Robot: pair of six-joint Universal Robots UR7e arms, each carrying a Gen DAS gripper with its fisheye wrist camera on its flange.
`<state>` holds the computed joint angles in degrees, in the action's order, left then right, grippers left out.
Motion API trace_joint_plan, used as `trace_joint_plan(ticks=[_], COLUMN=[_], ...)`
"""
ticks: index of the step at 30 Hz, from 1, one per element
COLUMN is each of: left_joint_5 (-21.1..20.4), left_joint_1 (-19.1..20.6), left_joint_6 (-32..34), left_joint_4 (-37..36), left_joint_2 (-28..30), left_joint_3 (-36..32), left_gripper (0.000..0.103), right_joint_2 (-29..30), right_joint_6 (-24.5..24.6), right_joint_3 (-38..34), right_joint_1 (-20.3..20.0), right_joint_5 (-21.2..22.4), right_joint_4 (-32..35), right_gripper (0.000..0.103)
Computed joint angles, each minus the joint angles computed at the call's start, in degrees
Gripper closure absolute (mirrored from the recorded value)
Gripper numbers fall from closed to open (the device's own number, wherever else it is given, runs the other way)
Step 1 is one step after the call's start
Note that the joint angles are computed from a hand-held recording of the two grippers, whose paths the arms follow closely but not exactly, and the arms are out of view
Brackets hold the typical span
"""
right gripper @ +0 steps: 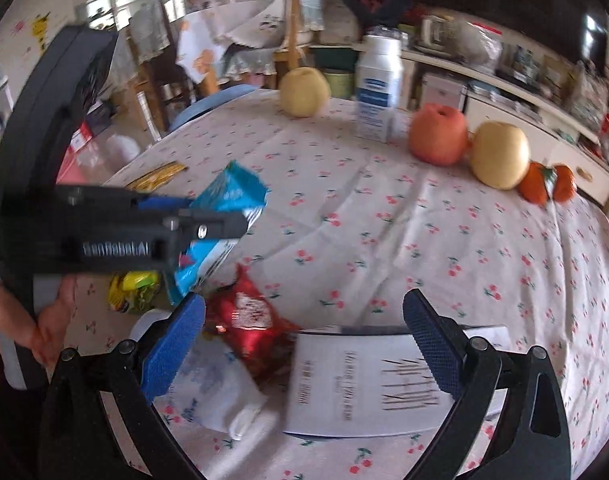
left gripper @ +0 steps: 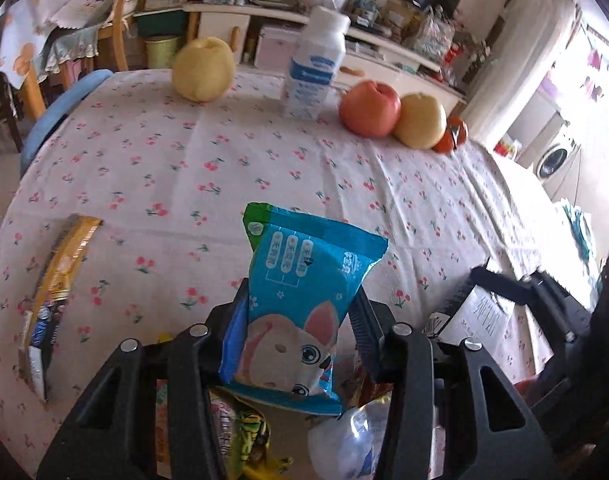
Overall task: Collect trash
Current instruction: 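Grasp the red snack packet with the right tool while the left holds the blue bag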
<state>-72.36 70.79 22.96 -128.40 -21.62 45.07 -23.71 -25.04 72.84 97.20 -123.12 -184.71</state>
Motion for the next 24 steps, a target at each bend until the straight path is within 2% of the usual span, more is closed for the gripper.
trace_joint_plan(ticks=[6, 7, 8, 9, 13, 15, 17, 21, 23, 24], left_joint_5=[-2.7, -3.1, -3.4, -3.6, -5.0, -5.4, -6.1, -7.4, -8.2, -8.8], left_joint_1=[0.8, 0.9, 1.0, 1.1, 1.8, 2.0, 2.3, 3.0, 3.4, 3.6], left_joint_6=[-0.3, -0.3, -0.3, -0.4, -0.6, -0.4, -0.6, -1.1, -1.2, -1.1], left_joint_4=[-4.5, -5.7, -6.6, -7.3, -10.3, -11.6, -12.5, -13.3, -13.4, -13.5], left_joint_2=[-3.6, -4.6, -5.2, -5.7, -8.5, -9.8, -11.0, -12.4, -12.9, -13.2], left_joint_3=[4.2, 5.4, 6.3, 6.9, 10.2, 11.6, 13.0, 14.2, 14.6, 14.7], left_gripper=[0.055, 0.055, 0.056, 0.057, 0.057, 0.057, 0.057, 0.057, 0.057, 0.057], right_joint_2=[3.0, 3.5, 3.9, 4.1, 5.1, 5.3, 6.0, 5.8, 5.9, 5.9], right_joint_6=[-3.7, -4.1, -4.1, -3.8, -4.0, -3.6, -4.3, -3.0, -2.9, -2.7], right_joint_3=[-3.9, -4.6, -5.1, -5.7, -7.2, -7.7, -8.5, -8.7, -8.7, -8.7], right_joint_1=[0.5, 0.6, 0.5, 0.4, 0.2, 0.0, 0.0, -0.4, -0.4, -0.4], right_joint_5=[-1.6, -1.9, -2.0, -1.8, -2.2, -2.5, -3.7, -2.6, -2.5, -2.5], right_joint_4=[4.2, 4.8, 5.4, 6.5, 7.4, 8.2, 7.8, 8.2, 7.9, 7.7], right_gripper=[0.006, 0.009, 0.02, 0.024, 0.027, 0.032, 0.041, 0.05, 0.063, 0.066])
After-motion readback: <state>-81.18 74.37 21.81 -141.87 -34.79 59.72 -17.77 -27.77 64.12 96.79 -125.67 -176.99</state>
